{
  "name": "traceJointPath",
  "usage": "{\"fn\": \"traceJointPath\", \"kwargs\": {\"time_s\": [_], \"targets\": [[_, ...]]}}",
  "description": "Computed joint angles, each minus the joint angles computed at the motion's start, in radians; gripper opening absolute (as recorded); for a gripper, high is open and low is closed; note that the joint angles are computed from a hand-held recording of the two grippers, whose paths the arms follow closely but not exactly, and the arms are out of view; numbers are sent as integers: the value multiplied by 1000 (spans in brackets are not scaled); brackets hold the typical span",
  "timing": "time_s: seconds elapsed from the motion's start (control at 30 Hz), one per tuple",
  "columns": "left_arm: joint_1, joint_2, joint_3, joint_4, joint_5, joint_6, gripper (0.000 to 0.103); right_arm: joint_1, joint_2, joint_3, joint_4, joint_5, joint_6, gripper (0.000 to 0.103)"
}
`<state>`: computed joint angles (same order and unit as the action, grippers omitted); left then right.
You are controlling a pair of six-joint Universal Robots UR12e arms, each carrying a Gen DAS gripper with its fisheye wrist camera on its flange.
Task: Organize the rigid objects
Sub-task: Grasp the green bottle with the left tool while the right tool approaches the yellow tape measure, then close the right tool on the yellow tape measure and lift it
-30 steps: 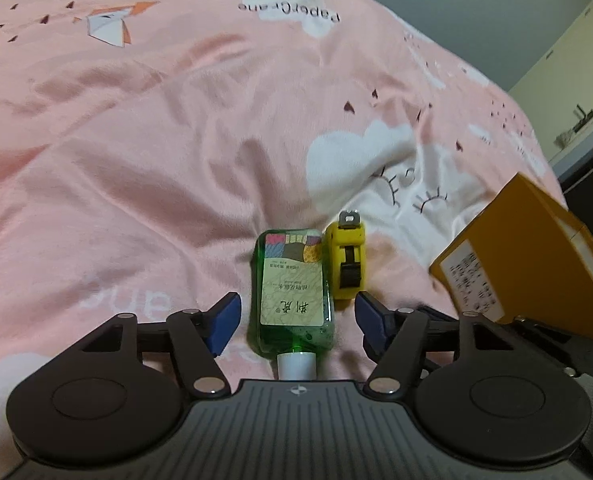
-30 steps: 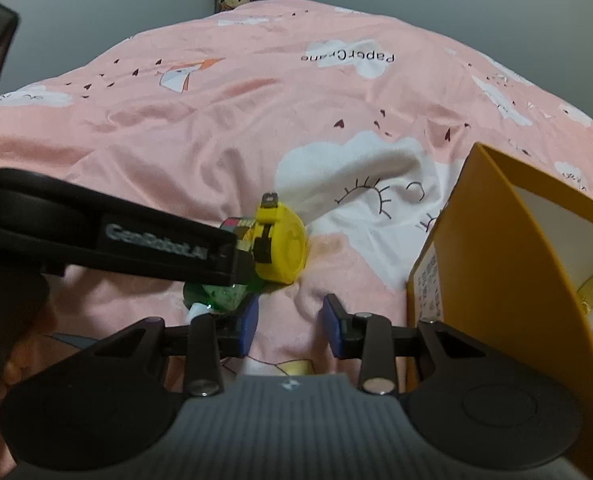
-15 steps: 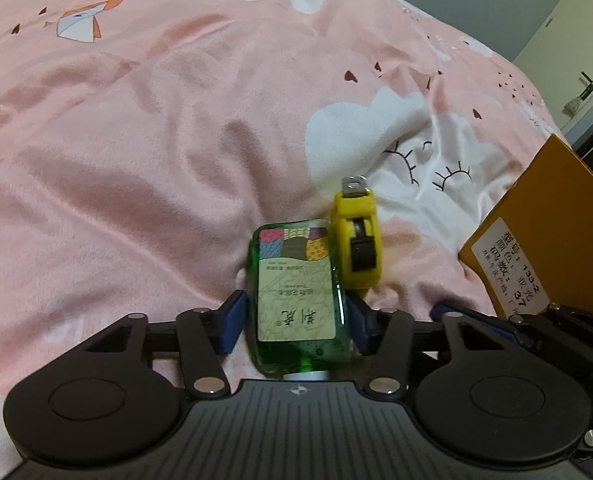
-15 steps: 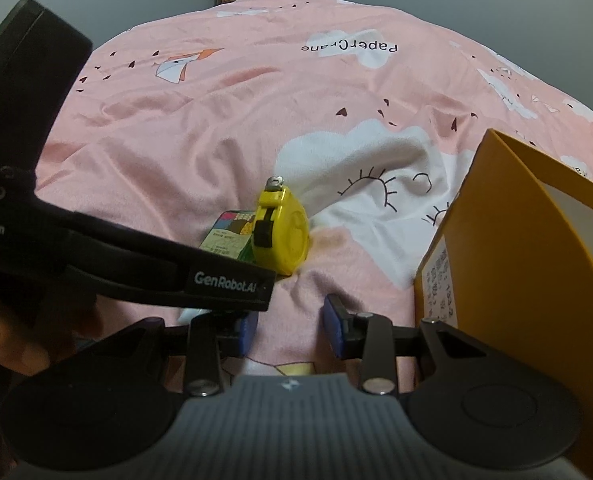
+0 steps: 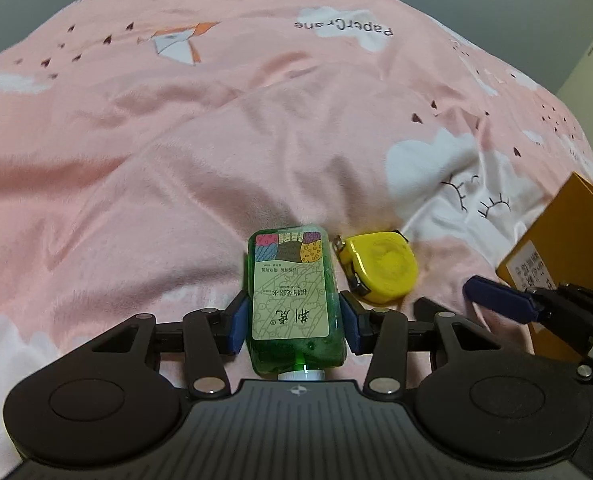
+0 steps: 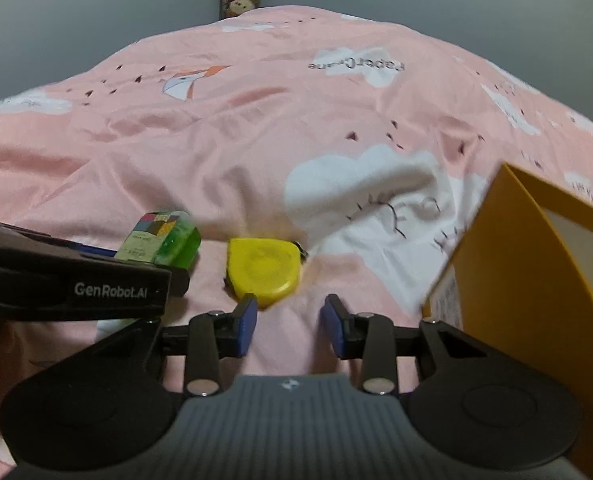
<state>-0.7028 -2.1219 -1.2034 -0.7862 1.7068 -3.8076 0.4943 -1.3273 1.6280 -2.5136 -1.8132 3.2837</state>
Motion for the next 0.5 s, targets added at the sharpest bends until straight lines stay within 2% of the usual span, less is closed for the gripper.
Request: {"fn": "traceJointPath", "kwargs": {"time_s": [0.03, 0.17, 0.33, 0.5], "targets": [[2, 2, -8, 10, -3, -3, 53, 2, 7, -5, -3, 1, -10, 50], [14, 8, -33, 44, -36, -48, 58, 10, 31, -25, 2, -12, -50, 49], [17, 5, -38, 58, -47, -58, 60, 20, 60, -41, -10, -52, -95, 49], [18, 2, -37, 64, -52, -62, 61, 16, 74, -44, -23, -23, -109, 47]]}}
